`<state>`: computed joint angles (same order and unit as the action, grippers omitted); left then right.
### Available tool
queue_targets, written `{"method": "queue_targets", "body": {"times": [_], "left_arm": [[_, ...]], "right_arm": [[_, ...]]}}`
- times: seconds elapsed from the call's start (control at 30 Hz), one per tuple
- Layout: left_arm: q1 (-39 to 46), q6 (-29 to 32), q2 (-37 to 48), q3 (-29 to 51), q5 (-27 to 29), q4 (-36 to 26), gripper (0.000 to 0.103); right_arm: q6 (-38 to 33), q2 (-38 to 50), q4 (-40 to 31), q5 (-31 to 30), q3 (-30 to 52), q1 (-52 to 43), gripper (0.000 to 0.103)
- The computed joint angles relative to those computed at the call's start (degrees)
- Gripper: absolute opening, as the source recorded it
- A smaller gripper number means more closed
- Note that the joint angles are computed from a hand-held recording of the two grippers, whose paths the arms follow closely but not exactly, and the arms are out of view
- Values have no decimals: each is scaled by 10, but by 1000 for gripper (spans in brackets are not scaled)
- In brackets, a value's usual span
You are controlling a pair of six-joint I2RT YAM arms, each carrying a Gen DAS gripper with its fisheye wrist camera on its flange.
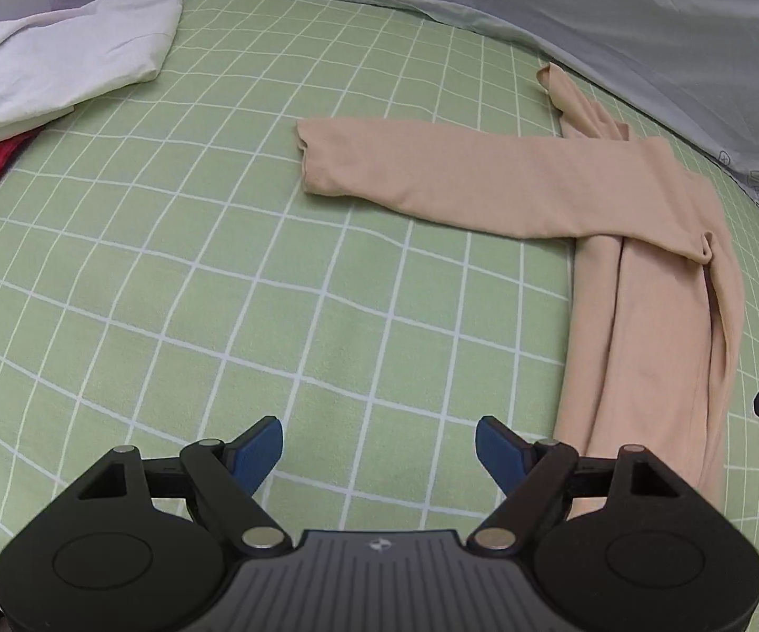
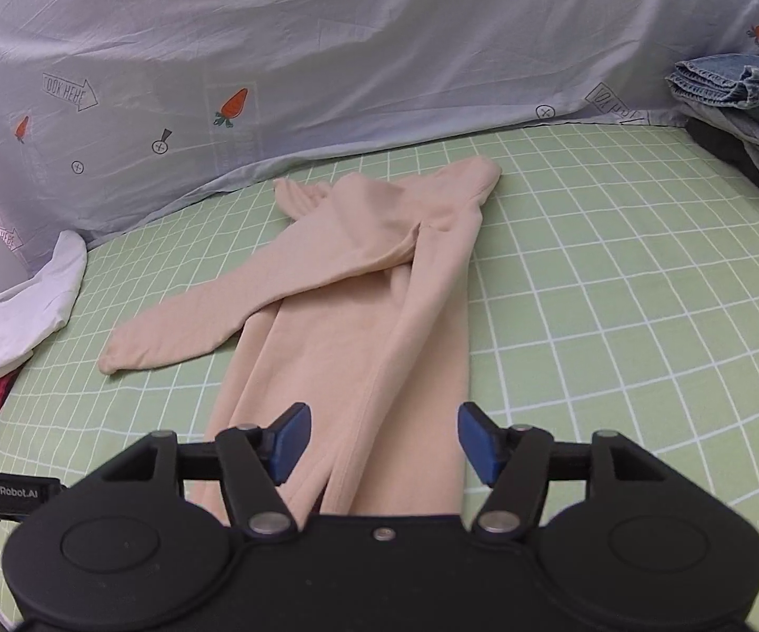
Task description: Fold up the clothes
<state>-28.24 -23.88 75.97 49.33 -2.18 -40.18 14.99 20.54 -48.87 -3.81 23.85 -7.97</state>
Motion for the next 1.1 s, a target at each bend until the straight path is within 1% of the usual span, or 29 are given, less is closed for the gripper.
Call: {"method": "queue_targets", "body": {"times": [0.1,0.17,0.23,0.33,0.4,0.43,0.53,0.6,0.67,0.73,0.77,0.8,0.83,0.87,0.9,0.93,0.97,1.0,1.03,1.1], "left_arm": [[30,20,53,42,-20,13,81],[49,33,93,73,-34,22,81],[71,44,135,105,-31,30,81],[97,51,201,162,-27,40,81],[103,53,240,198,-30,41,81],[104,54,262,219,-34,42,81],[99,62,311,262,-44,50,81],[95,66,332,280,-46,52,81],[89,66,345,289,-49,63,81],[84,66,347,285,-54,76,81],[82,65,345,281,-56,83,79],[79,62,340,272,-60,94,71],[76,59,335,265,-64,104,66],[75,52,330,258,-68,112,53],[74,45,326,251,-71,120,35],[75,33,321,246,-69,124,23],[78,18,317,244,-64,123,8],[79,8,313,242,-66,124,4],[78,5,307,240,-74,123,3],[76,10,288,232,-94,131,3]], "right_arm": [[-44,98,103,-6,-2,-46,63],[-64,176,179,-1,6,-57,63],[-80,258,252,9,22,-58,62],[-100,415,368,16,73,-58,62],[-103,516,419,22,121,-58,61],[-103,564,436,25,148,-56,61],[-109,688,466,27,225,-56,56],[-121,750,472,29,262,-54,52],[-128,791,475,33,285,-51,51],[-130,803,493,27,282,-52,45],[-133,803,507,22,275,-54,33],[-136,799,516,16,268,-55,20],[-139,796,525,10,262,-57,15],[-140,795,529,6,259,-58,7],[-139,794,529,4,261,-59,6],[-135,791,532,2,259,-60,6],[-129,785,537,1,254,-62,5],[-123,779,543,0,249,-64,5],[-115,769,548,-1,243,-66,5],[-104,737,559,4,227,-68,4]]}}
